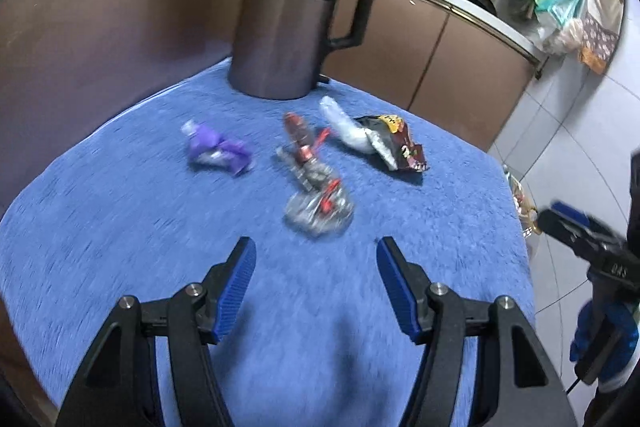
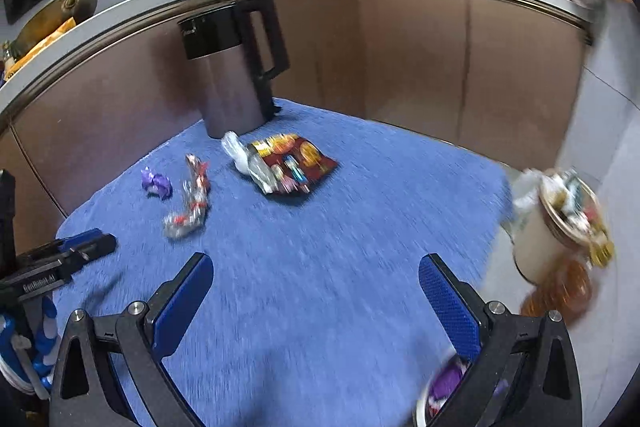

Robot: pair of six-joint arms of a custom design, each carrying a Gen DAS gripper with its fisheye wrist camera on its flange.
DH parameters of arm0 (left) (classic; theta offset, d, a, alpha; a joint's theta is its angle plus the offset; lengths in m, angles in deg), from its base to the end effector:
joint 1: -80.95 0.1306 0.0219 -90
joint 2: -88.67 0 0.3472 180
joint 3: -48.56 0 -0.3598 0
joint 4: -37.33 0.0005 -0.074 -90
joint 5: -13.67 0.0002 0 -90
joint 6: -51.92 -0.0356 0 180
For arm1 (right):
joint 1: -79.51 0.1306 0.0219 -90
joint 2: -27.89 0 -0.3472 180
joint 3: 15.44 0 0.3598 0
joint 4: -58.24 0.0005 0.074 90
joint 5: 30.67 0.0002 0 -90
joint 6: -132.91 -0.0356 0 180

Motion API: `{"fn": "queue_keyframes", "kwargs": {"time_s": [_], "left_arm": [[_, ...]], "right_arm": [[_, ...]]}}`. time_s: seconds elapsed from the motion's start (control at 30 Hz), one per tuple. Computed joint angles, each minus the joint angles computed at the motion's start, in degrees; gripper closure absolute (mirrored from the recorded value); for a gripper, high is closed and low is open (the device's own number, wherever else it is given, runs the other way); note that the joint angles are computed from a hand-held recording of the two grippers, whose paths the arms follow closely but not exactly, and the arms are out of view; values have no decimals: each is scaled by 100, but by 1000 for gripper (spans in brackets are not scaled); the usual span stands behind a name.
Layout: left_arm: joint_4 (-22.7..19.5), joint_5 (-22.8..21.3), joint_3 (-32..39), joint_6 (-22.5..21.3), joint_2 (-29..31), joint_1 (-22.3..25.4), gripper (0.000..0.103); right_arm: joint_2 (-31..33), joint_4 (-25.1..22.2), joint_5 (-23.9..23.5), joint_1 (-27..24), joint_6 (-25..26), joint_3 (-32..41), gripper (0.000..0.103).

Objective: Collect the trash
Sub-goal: 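Grasp the clear red-string wrapper with the left tool while the right grasps the brown snack bag, then carry the clear wrapper and brown snack bag in both tools over the bin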

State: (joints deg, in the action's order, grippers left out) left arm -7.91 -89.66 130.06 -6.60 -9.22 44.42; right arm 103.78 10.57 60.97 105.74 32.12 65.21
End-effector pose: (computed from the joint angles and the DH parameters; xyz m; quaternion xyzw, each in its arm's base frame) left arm 0.3337 -0.2376 0.3926 -0.0030 0.9215 -0.1196 0.3696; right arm 0.3379 0.1648 0.4224 -0.1175 0.9091 0.1144 0.3829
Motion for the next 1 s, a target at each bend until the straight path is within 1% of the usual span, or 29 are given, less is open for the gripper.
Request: {"fn": "queue_keyframes", "kwargs": {"time_s": [0.03, 0.1, 0.2, 0.33, 0.43, 0.47, 0.5, 0.57, 0.6, 0.63, 0.67, 0.73, 0.8, 0.83, 0.9, 1.0], "left_arm": [[19, 57, 151, -74, 199, 54, 42], [15, 125, 467, -192, 606, 158, 43], [-6, 190, 863, -292, 1119, 295, 43], [-22, 70, 1193, -394, 1571, 386, 43], [60, 119, 1267, -372, 1760, 452, 44], [92, 143, 1262, -361, 1790, 467, 48], [113, 181, 1263, -354, 1828, 481, 49], [170, 378, 1220, -309, 1859, 528, 56], [215, 394, 1200, -312, 1849, 535, 57], [252, 414, 1175, -319, 1829, 540, 61], [257, 438, 1171, -333, 1832, 539, 64], [243, 431, 1186, -359, 1837, 509, 69], [241, 413, 1202, -388, 1852, 487, 72], [231, 399, 1211, -382, 1851, 478, 73], [235, 380, 1201, -372, 1838, 467, 76], [235, 256, 1248, -358, 1885, 393, 83]], "right_arm": [[149, 54, -70, -24, 48, 103, 0], [679, 193, -268, -82, 152, 479, 1], [1288, 306, -425, -104, 262, 925, 1], [2110, 385, -525, -71, 343, 1576, 1], [2670, 408, -541, -34, 421, 2063, 1], [2798, 413, -541, -39, 414, 2166, 1], [2906, 410, -547, -48, 402, 2259, 1], [3162, 372, -580, -82, 377, 2471, 2], [3233, 368, -576, -96, 363, 2518, 13], [3307, 354, -604, -128, 335, 2554, 20], [3347, 332, -663, -153, 298, 2575, 32], [3311, 430, -816, -222, 189, 2464, 39], [3213, 557, -941, -294, 91, 2332, 51], [3178, 593, -989, -321, 69, 2284, 53], [3118, 607, -1007, -336, 46, 2210, 61], [2931, 640, -1019, -349, -11, 2008, 65]]}}
